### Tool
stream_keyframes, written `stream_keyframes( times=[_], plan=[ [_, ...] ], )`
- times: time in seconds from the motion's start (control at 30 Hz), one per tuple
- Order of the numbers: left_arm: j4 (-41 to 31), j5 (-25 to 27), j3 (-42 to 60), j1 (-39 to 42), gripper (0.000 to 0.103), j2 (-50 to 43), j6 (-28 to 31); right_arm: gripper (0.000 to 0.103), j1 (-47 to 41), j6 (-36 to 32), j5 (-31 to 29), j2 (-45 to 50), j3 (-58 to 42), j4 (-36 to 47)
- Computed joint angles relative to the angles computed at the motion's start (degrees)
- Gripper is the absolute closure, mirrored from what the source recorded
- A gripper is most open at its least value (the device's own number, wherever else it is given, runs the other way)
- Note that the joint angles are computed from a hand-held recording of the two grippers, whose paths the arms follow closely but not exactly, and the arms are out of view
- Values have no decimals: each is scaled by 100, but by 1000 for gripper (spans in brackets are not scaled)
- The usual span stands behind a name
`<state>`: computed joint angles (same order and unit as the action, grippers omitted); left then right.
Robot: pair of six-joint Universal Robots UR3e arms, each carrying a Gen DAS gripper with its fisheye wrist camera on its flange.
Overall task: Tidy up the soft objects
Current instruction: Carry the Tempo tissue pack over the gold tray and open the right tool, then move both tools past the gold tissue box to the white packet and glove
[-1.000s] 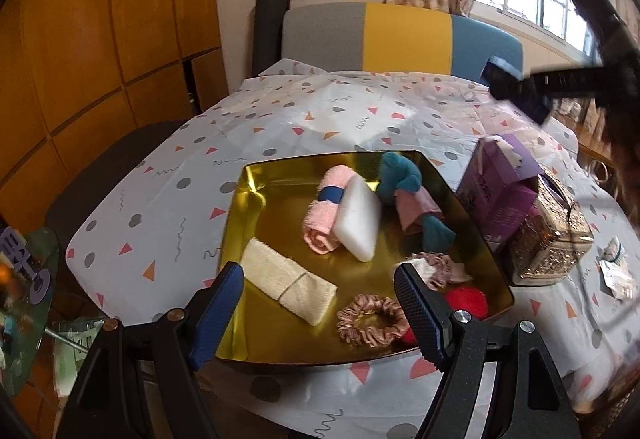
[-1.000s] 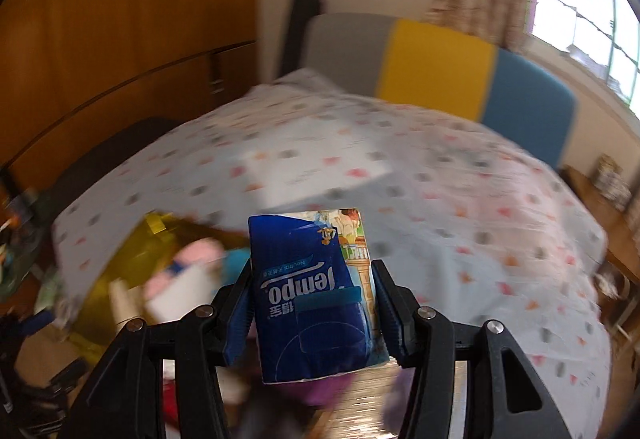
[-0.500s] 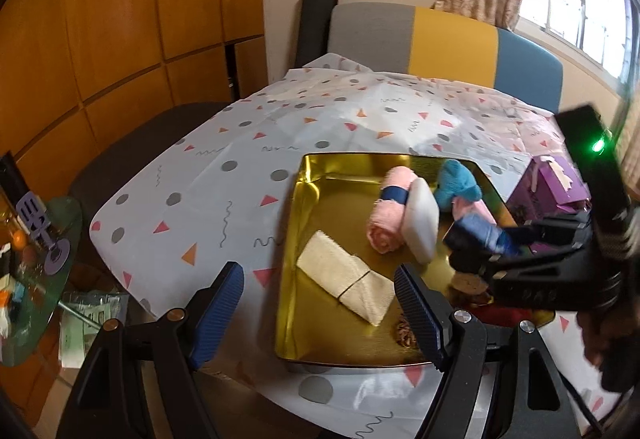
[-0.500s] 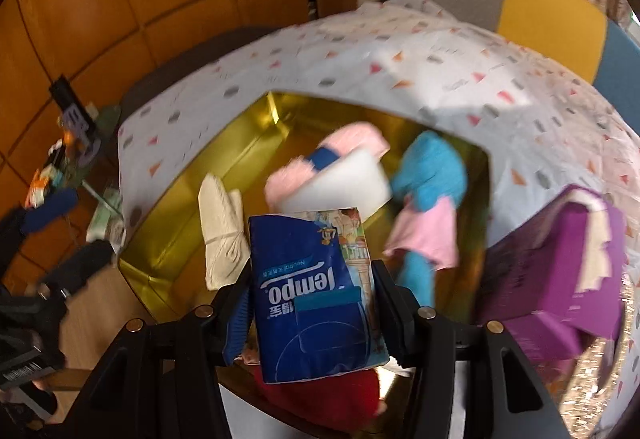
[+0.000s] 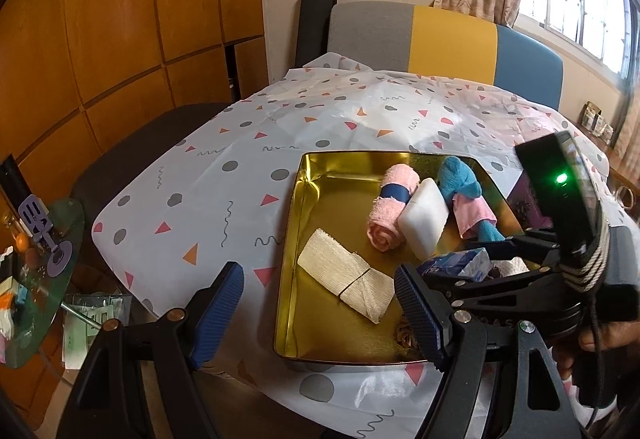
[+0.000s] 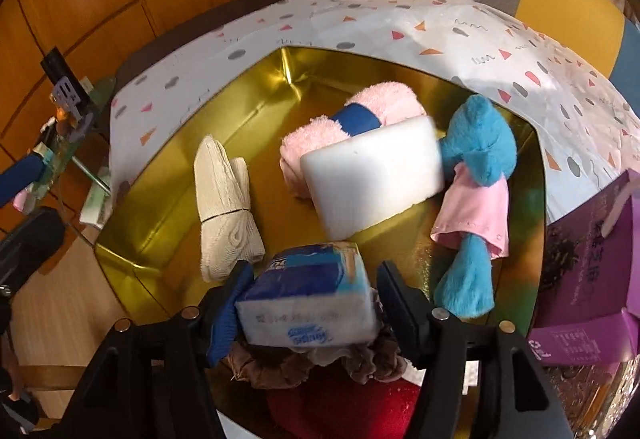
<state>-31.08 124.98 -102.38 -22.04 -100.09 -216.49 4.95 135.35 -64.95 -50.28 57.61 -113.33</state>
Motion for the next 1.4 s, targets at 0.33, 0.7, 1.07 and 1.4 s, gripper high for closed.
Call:
stream_keyframes(
  times=[0.33,0.7,1.07,1.4],
  plan=[
    [-16,33,96,-95,25,-42,12,37,-340,160,279,-804,1024,-928],
    [-85,60,434,-304,25,-259,124,37,-1044,-37,841,-1773,1969,-1586],
    [-243,5,1143,-570,25,-672,417,37,-2300,-17,1553,-1893,1517,-1297],
    [-317,-191,1981,-826,25,-1229,855,37,-3430,980,1140,-803,96,-1378]
  ],
)
